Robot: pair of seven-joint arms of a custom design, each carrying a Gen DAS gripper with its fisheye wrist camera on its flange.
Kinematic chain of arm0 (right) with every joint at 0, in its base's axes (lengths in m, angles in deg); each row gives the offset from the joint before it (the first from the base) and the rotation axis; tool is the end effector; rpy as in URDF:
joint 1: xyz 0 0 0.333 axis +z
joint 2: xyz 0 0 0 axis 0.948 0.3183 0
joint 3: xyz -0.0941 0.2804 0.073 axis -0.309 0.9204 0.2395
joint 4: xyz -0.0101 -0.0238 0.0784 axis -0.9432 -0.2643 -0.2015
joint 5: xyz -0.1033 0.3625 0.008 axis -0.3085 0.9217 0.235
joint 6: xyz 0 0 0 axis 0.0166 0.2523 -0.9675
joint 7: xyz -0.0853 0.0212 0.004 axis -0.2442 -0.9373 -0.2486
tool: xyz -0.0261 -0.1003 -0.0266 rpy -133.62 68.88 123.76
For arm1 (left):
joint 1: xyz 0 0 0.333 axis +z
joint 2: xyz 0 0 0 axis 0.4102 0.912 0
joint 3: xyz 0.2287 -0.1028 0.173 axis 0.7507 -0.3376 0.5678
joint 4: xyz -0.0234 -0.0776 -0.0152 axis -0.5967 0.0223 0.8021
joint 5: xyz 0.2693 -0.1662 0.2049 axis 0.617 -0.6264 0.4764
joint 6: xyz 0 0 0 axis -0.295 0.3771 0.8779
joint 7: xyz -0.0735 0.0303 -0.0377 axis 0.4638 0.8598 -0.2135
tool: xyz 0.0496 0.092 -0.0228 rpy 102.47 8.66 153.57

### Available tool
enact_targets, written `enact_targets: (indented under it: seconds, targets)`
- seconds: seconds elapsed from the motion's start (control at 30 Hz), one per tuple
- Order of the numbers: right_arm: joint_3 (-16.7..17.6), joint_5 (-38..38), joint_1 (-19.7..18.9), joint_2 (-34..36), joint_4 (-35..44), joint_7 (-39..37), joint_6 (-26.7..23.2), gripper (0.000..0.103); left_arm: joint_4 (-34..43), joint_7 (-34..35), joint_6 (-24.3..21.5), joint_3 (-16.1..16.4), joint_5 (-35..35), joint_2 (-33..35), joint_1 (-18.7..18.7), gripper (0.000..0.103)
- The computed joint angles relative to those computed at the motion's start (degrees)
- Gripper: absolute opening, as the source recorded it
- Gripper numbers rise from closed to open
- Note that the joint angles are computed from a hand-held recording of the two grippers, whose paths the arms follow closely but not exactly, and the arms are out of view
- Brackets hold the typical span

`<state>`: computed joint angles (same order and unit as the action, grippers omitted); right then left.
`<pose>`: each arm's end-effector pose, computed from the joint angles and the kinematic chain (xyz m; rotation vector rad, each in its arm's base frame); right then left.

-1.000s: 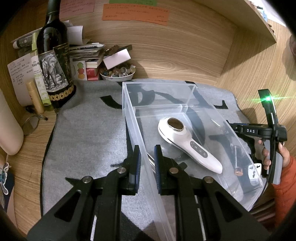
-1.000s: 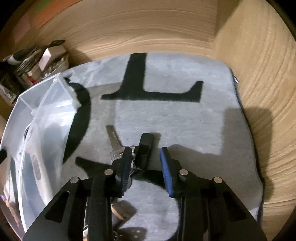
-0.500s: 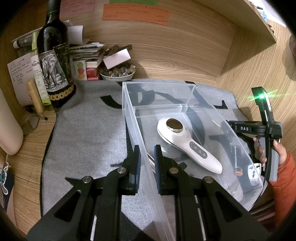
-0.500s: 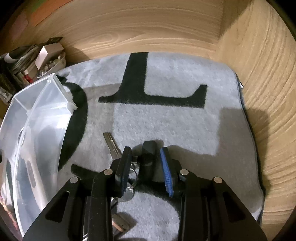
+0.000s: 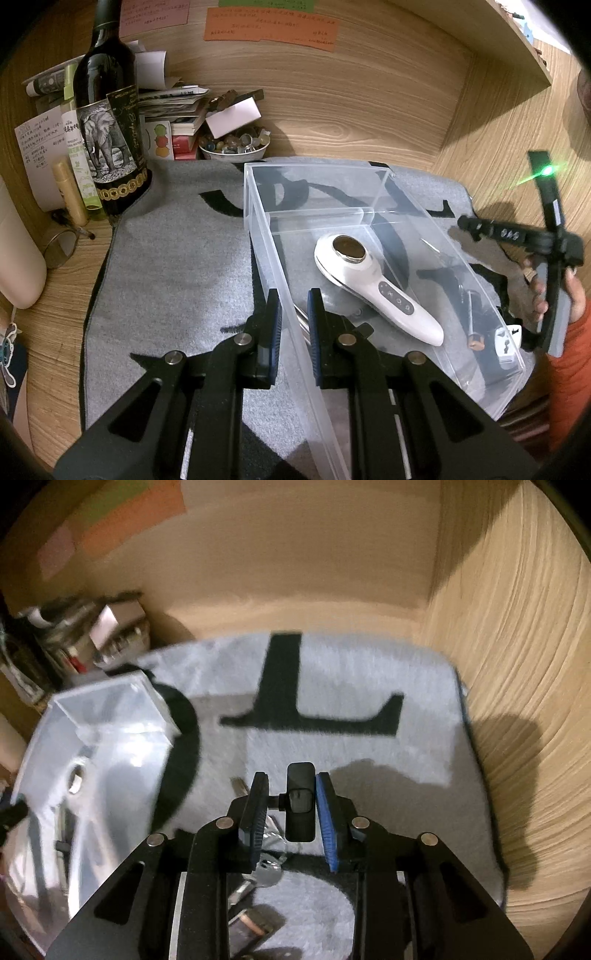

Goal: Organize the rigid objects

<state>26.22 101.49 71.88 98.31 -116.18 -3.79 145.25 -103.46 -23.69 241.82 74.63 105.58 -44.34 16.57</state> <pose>0.6197 0.1236 0.3399 -1.9170 1.5867 -0.4467 0.5371 -0.1675 0.3527 -1.9541 1.5953 -0.8175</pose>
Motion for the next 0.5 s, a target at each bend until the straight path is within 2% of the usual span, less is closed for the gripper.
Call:
enact_targets:
  seconds: [0.1,0.17,0.3,0.5]
  targets:
    - [6.0,2.7,-4.8,-2.5,-2.4,-3.8,2.8,0.024,0.0,0.0,0.0,0.0,0.0,0.0,0.0,0.013]
    - [8.2,3.5,-6.0,-3.3,-3.0,-5.1,3.9,0.024,0.0,0.0,0.0,0.0,0.0,0.0,0.0,0.013]
    - [15.1,4.7,-10.7,-4.6,-4.5,-8.6,6.4,0.024,0.0,0.0,0.0,0.0,0.0,0.0,0.0,0.013]
    - [31.0,2.6,-23.2,-4.7,-7.3,-12.0,9.2,0.024,0.0,0.0,0.0,0.0,0.0,0.0,0.0,0.013]
